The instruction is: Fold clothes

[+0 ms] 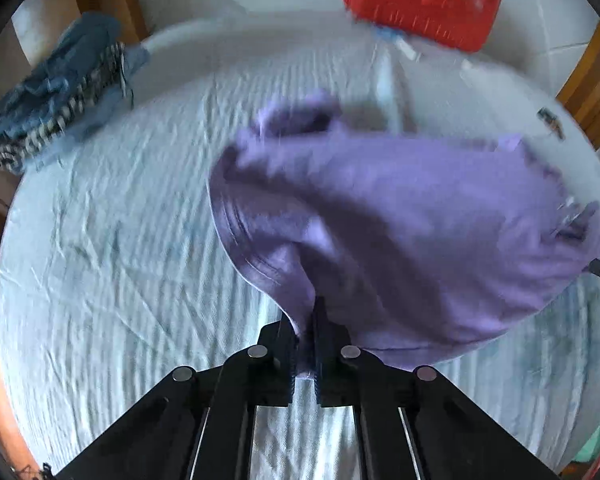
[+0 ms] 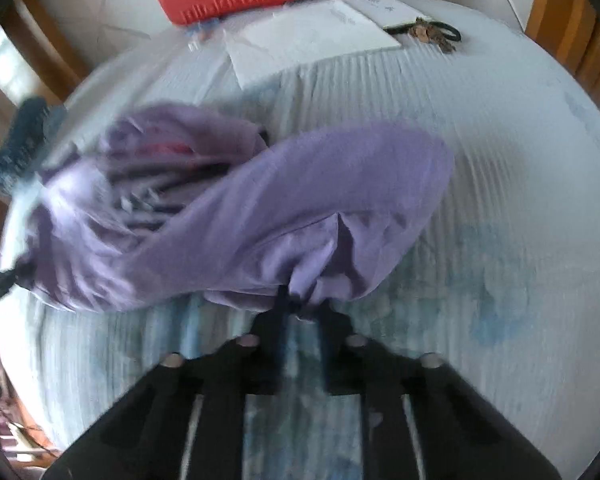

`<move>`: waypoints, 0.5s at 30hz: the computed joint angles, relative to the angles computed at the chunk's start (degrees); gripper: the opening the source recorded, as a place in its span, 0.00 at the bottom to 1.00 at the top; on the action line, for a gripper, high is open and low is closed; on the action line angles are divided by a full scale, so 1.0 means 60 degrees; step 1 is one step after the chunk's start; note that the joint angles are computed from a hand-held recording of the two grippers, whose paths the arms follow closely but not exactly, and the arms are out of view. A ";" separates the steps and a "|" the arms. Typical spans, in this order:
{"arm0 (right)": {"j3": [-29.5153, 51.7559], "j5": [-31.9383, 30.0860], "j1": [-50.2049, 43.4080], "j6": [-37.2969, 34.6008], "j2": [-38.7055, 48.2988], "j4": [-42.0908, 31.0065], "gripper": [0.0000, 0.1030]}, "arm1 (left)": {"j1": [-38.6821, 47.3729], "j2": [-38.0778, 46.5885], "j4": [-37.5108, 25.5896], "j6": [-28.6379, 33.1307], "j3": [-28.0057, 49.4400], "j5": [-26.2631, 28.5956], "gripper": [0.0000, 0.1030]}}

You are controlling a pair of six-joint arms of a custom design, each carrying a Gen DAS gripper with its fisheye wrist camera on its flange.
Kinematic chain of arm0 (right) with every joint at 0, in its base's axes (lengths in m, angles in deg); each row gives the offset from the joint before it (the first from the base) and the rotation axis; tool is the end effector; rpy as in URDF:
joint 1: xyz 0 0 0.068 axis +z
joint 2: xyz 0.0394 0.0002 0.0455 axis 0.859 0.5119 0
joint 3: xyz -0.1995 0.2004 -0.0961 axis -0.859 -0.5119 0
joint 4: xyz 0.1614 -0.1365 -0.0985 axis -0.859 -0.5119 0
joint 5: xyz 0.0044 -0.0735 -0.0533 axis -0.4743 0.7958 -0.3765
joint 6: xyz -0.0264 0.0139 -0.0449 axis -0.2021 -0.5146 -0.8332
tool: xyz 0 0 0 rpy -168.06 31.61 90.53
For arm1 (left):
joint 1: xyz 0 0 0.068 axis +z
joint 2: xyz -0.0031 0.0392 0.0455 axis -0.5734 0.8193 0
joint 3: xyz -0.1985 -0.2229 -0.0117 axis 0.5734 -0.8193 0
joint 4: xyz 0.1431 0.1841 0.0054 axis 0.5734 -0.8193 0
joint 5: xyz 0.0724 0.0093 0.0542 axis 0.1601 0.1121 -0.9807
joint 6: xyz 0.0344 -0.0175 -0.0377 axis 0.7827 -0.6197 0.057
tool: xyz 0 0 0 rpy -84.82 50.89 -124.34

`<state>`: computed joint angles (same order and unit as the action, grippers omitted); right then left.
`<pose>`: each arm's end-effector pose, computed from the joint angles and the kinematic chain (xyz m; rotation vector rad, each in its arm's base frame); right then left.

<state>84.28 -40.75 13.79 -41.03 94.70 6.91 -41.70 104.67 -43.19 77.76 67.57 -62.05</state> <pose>0.1189 -0.1076 0.1590 0.7177 2.6373 0.0943 0.2993 -0.0420 0.1656 0.8642 2.6032 -0.1657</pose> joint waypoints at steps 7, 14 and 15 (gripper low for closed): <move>0.2066 -0.1615 -0.1114 -0.0184 -0.1627 -0.2085 0.06 | 0.0259 -0.0876 -0.1736 -0.0129 0.2105 0.1099 0.06; 0.3582 -0.1759 -0.1499 -0.0450 -0.1639 -0.3007 0.05 | 0.0195 -0.0466 -0.2782 -0.0438 0.3970 0.1380 0.06; 0.3460 -0.1703 -0.1576 -0.0575 -0.1558 -0.3022 0.05 | 0.0267 -0.0405 -0.2930 -0.0405 0.4053 0.1462 0.06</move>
<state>105.04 -50.97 4.33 -44.48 85.35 -11.22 -40.10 102.24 -60.77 75.33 91.89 -53.28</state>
